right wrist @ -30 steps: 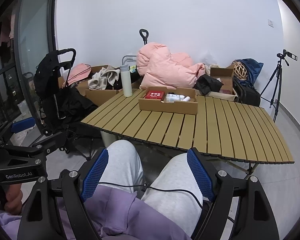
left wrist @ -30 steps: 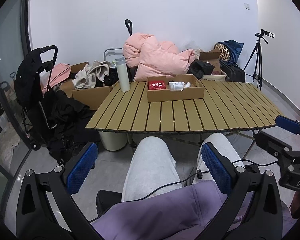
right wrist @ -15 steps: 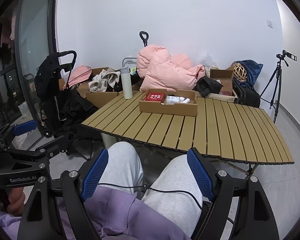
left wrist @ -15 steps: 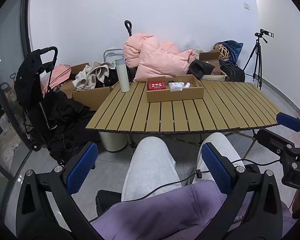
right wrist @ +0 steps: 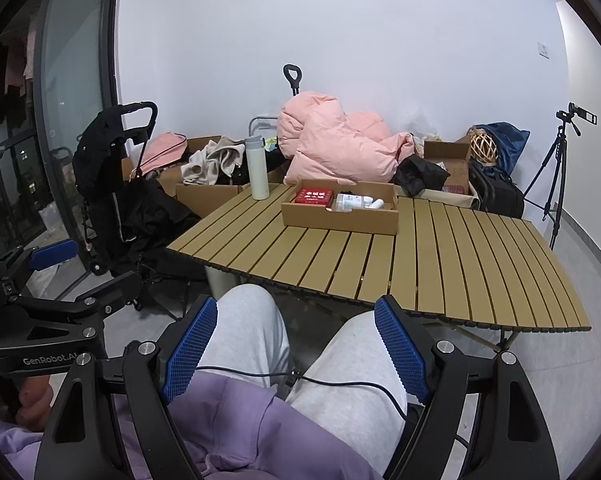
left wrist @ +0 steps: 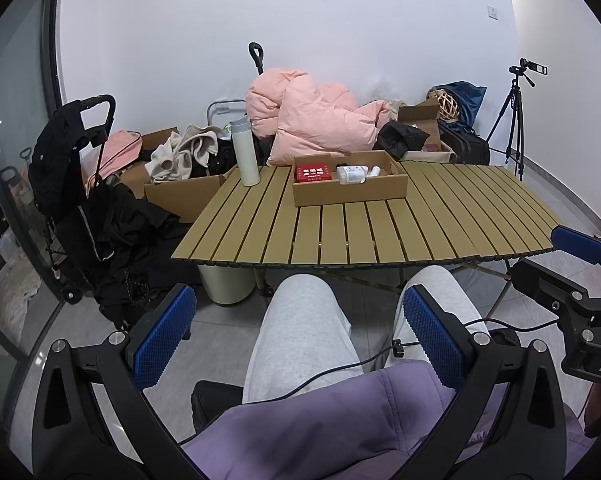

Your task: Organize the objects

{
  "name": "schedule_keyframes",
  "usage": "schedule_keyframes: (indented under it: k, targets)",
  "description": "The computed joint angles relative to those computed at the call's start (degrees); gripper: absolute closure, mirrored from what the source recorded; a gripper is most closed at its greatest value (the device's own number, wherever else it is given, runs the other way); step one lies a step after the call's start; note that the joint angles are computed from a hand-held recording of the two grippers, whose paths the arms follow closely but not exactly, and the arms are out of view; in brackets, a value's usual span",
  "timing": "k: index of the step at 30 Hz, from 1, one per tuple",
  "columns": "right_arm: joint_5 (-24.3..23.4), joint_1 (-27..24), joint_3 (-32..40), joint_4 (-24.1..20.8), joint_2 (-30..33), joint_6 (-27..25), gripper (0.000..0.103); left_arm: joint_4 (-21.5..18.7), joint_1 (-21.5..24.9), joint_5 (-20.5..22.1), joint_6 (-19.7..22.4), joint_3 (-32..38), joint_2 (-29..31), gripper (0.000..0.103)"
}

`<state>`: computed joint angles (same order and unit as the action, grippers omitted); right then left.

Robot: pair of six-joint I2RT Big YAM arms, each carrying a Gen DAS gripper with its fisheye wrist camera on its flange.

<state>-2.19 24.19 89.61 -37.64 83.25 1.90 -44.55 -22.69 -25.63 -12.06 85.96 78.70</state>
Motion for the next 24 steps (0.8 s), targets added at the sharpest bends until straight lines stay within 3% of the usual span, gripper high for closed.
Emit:
schedule_keyframes:
  k: [24]
  targets:
    - [-0.06, -0.44, -0.26, -0.12, -0.33, 0.33, 0.019, -0.87, -0.35, -0.19, 0.3, 1.09, 0.51, 0.0]
